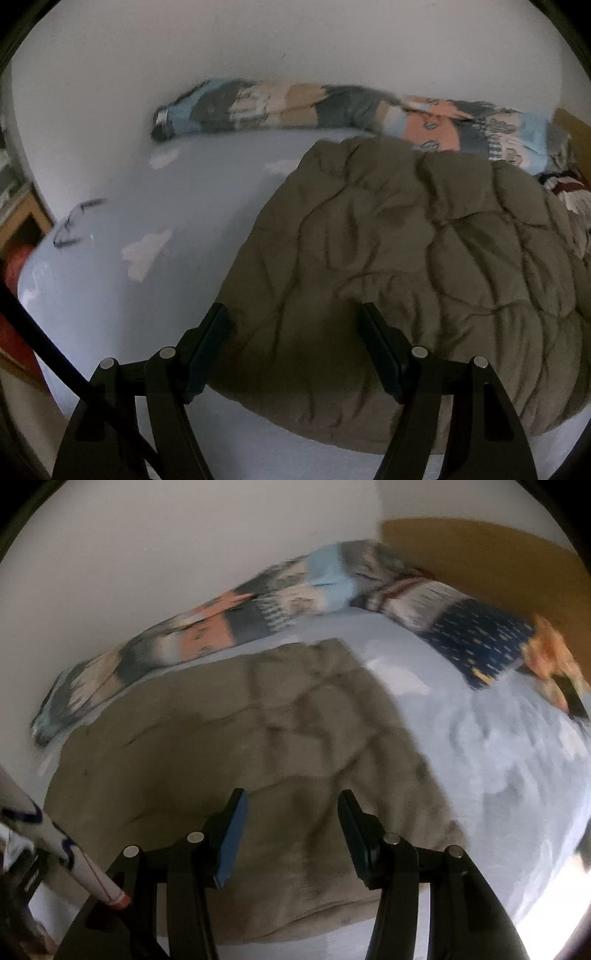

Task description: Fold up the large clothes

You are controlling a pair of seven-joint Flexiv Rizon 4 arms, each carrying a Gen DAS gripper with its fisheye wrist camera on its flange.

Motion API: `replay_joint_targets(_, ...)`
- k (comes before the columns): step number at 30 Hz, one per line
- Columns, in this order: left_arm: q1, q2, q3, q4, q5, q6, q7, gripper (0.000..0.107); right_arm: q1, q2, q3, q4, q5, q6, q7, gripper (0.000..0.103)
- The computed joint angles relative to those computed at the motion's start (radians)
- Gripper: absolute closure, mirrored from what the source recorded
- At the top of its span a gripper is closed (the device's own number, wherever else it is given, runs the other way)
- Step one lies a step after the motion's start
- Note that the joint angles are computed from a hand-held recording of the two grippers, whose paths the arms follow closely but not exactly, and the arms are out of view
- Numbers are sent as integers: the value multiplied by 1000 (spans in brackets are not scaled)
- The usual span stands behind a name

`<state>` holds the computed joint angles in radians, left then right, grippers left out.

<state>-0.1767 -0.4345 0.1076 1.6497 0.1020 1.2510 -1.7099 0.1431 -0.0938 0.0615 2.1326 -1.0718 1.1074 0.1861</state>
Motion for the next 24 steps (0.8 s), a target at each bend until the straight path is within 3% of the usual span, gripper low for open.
replay_joint_targets(3,-19,-6,19,-12,25,-11,-18,32,-3,-2,11,7,142,-29,-43,48)
replay_joint_targets(6,-41,-9,41,-25,72,-19,-40,32,4,-35,28,-12,351,-38,-169,48)
replay_joint_targets(7,-41,-7,41,-24,79,-16,-44,32,11,-39,27,-18,371,-47,-192,48)
replay_joint_targets(10,-32,8,32,-6,81,18,-51,32,38,-36,14,-29,337,-87,-200,48)
replay_joint_targets(13,-42,24,43,15,109,76,-63,32,40,1,-10,3,163,-65,-58,48)
replay_joint_targets(17,-39,35,24,34,113,97,-4,32,44,40,19,3,51,-208,46,48)
replay_joint_targets(20,-23,25,-11,30,79,44,65,32,25,45,31,14,161,-210,40,48)
replay_joint_targets(24,-57,10,20,9,107,18,48,32,2,18,32,24,374,-124,-63,47)
